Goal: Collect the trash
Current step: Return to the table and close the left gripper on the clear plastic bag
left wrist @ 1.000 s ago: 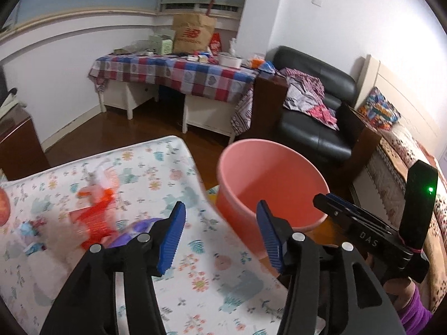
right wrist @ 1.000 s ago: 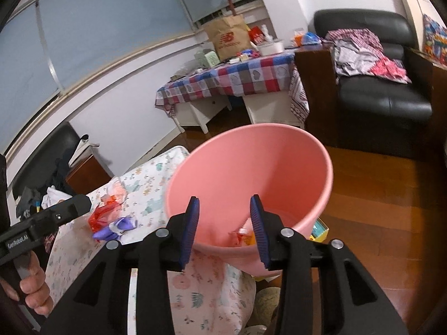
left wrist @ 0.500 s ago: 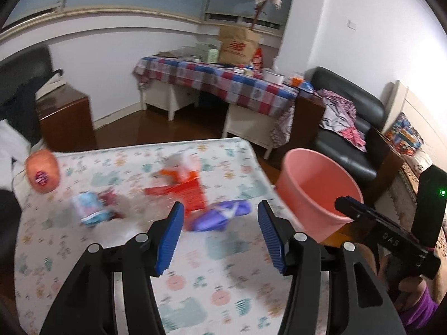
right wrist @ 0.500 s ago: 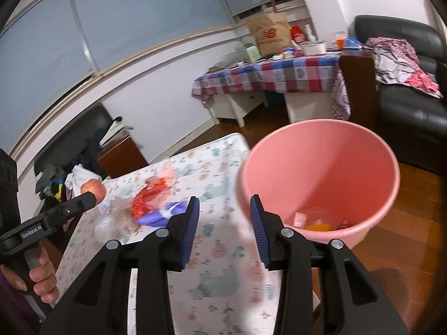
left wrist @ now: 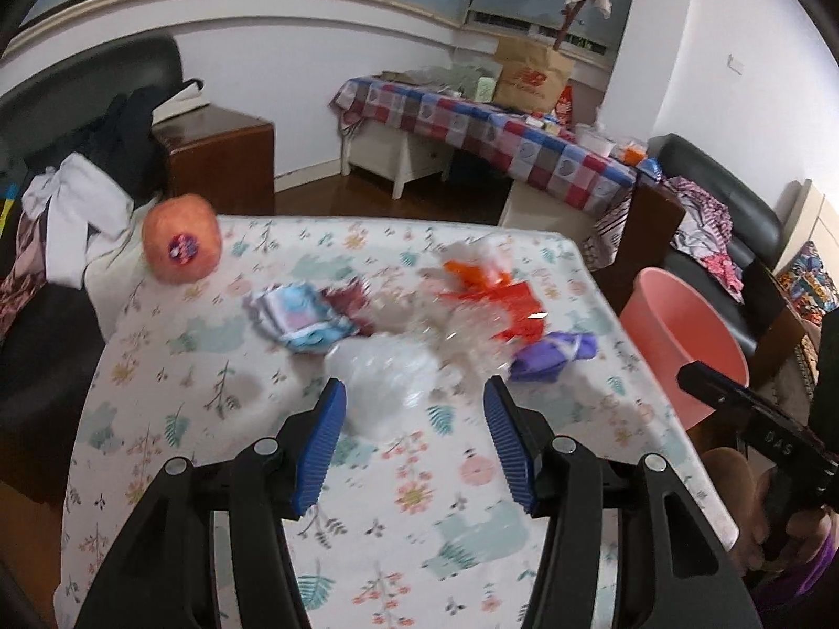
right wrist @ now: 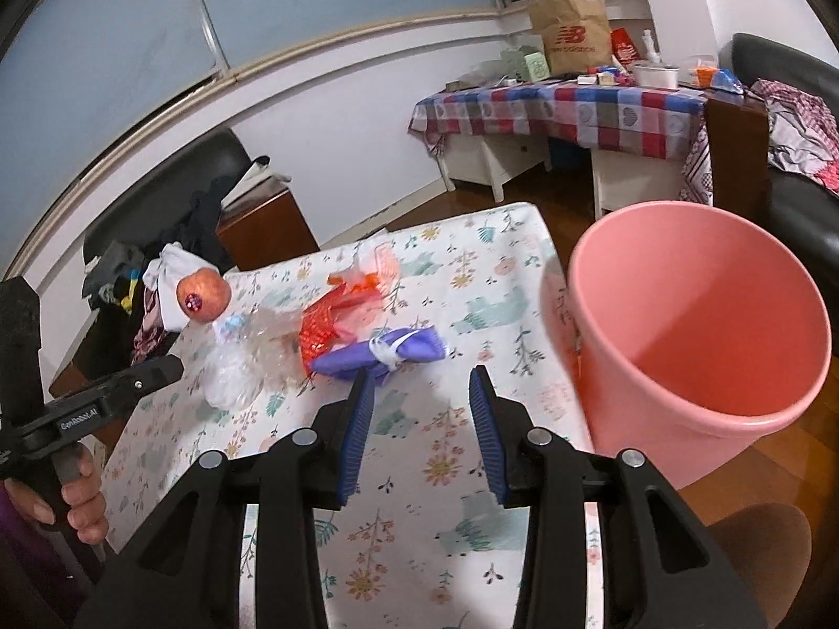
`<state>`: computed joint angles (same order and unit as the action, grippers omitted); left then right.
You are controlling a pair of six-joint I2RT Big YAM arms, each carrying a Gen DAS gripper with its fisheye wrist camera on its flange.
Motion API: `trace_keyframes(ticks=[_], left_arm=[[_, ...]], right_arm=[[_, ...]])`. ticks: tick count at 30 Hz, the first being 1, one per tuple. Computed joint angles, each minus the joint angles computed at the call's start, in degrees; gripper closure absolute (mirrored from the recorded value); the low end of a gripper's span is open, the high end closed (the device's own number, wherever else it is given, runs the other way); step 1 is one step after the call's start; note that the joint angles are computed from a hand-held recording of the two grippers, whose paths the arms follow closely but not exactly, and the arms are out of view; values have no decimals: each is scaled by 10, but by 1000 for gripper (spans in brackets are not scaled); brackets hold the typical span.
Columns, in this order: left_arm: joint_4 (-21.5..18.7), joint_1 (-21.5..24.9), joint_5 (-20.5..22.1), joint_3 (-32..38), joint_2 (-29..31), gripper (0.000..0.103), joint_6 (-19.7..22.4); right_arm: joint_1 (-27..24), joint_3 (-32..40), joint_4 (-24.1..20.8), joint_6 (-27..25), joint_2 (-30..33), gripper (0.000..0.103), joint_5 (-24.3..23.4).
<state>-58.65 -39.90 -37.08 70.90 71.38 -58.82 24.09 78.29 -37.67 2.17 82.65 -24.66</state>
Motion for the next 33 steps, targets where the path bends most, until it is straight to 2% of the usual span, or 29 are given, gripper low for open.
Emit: trace_keyframes(ticks=[15, 18, 20, 23, 33], left_arm=[[35, 39, 51, -30, 17, 52, -21], [43, 45, 64, -39, 13, 67, -20], [50, 49, 75, -47, 9, 83, -19], [58, 51, 78, -57, 0, 94, -21], [55, 29, 52, -71, -32, 97, -18]], right_arm=[[27, 9, -27, -36, 0, 65, 2], [34, 13, -33, -41, 3, 65, 0], [39, 16, -37, -45, 6, 65, -3], [48, 22, -43, -53, 11, 65, -7], [83, 63, -65, -53, 51, 65, -57]])
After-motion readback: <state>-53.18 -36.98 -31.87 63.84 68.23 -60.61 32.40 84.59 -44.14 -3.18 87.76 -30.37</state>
